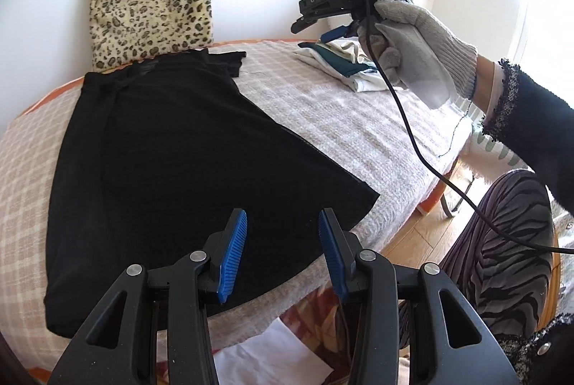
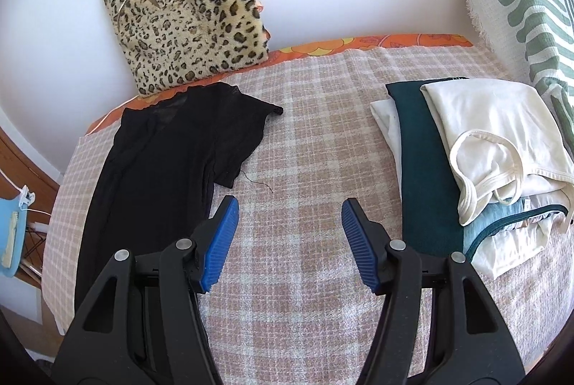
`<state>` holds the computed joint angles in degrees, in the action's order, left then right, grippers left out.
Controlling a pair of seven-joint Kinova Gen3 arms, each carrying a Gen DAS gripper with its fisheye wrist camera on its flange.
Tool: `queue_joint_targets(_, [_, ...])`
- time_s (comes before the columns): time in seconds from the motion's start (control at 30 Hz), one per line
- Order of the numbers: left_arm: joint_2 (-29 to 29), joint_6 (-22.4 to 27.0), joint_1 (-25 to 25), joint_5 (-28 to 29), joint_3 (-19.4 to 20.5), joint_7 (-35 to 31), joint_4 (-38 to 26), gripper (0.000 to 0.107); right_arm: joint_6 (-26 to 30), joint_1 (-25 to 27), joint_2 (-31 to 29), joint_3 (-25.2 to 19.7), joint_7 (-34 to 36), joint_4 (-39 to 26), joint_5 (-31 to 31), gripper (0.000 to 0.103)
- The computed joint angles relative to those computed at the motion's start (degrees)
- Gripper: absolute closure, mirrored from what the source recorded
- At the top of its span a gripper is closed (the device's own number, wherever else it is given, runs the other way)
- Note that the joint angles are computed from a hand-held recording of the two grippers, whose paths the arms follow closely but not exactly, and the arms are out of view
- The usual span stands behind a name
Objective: Fold small clothes
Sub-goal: 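Grip the other side's hem with the left gripper while the right grips its shoulder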
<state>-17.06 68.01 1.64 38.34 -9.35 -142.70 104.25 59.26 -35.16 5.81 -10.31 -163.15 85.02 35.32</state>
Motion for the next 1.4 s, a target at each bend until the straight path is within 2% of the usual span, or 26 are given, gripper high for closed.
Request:
queue_joint_targets(0.13, [0.2, -2.0, 2.6, -0.4, 4.1, 0.5, 0.0, 0.067, -3.6, 3.1, -0.5, 1.1, 3.7, 0.2, -3.3, 0.039])
queue_joint_targets(0.27, [3.3, -0.9, 4.5, -1.1, 6.3, 2.7, -1.3, 0.061, -5.5, 5.2, 0.5, 2.0, 7.9, -1.1, -5.3, 0.037])
queue_joint_targets(0.5, [5.8, -5.8, 6.7, -7.7, 11.6, 7.4, -1.4, 0.061, -9.8, 8.9, 3.8, 4.2, 14.7, -3.5, -12.2, 0.036])
queue_joint_targets(0.63, [5.6, -7.4, 7.6, -8.7, 11.2, 7.8, -0.6, 0.063, -10.5, 10.1, 7.1, 5.4, 18.4, -7.0, -16.0, 0.036])
queue_joint_targets(0.8, [6.9, -6.3, 7.4, -7.3, 9.5, 8.1, -1.6, 0.093, -9.6, 10.9, 12.6, 6.8, 22.9, -13.9, -20.1, 0.036])
queue_joint_targets(0.9, [8.0, -4.6, 6.2, -3.8, 7.9, 6.5, -1.8, 0.099, -7.2, 10.9, 16.7, 7.9, 25.7, -19.6, -21.4, 0.036])
queue_joint_targets(1.1, [8.3, -3.5, 4.2, -1.0, 7.9, 5.7, -1.5, 0.103, -3.0, 10.1, 23.9, 10.4, 28.3, -28.7, -22.4, 0.036])
queue_joint_targets(1.2, [8.6, -2.6, 3.2, 0.6, 7.4, 5.8, -1.3, 0.104, -3.3, 10.4, 25.4, 10.6, 28.9, -29.9, -23.5, 0.036])
queue_joint_targets(1.4, [9.1, -1.7, 1.7, 3.3, 6.9, 5.2, -0.8, 0.104, 0.1, 9.5, 28.8, 11.3, 31.0, -34.6, -24.0, 0.036])
